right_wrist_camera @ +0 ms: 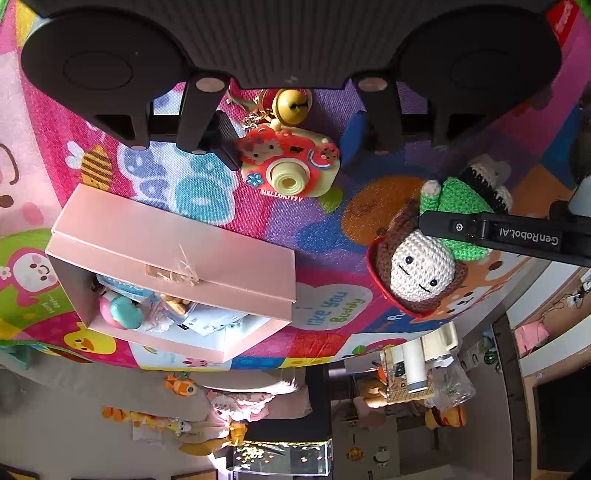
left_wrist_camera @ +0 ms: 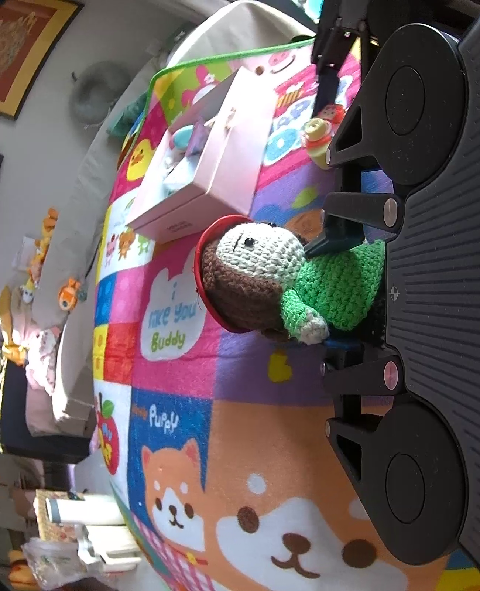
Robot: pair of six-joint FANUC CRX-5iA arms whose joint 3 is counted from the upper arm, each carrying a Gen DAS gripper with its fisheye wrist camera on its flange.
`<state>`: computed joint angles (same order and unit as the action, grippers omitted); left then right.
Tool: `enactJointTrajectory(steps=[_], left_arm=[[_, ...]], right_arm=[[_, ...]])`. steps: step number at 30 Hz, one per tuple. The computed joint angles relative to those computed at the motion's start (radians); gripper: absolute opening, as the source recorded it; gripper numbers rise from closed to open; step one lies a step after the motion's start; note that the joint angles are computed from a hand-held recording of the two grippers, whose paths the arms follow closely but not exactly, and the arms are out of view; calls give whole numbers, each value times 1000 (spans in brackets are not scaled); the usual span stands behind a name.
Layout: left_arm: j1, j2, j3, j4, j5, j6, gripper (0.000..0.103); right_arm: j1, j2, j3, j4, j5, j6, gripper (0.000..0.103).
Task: Organize objects
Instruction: 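Grasp the red-and-yellow bell toy with the right gripper while the left gripper holds the doll, then lower the crochet doll into the pink box with the left gripper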
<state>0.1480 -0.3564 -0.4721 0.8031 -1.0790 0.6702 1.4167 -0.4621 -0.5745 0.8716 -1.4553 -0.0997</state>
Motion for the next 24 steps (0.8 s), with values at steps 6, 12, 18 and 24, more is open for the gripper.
enactJointTrajectory(steps=[6, 12, 18, 24], left_arm=[[76, -84, -49, 26, -146, -114, 45], [61, -104, -28, 81, -206, -94, 44], [-170, -1, 88, 192, -16, -48, 44], [-401, 194, 208, 289, 208, 114, 44]], right_arm=[[209, -92, -9, 34, -195, -61, 57], [425, -166, -36, 143, -455, -189, 57], [512, -227, -96, 212, -580, -302, 57], [576, -292, -150, 187, -647, -392, 57]])
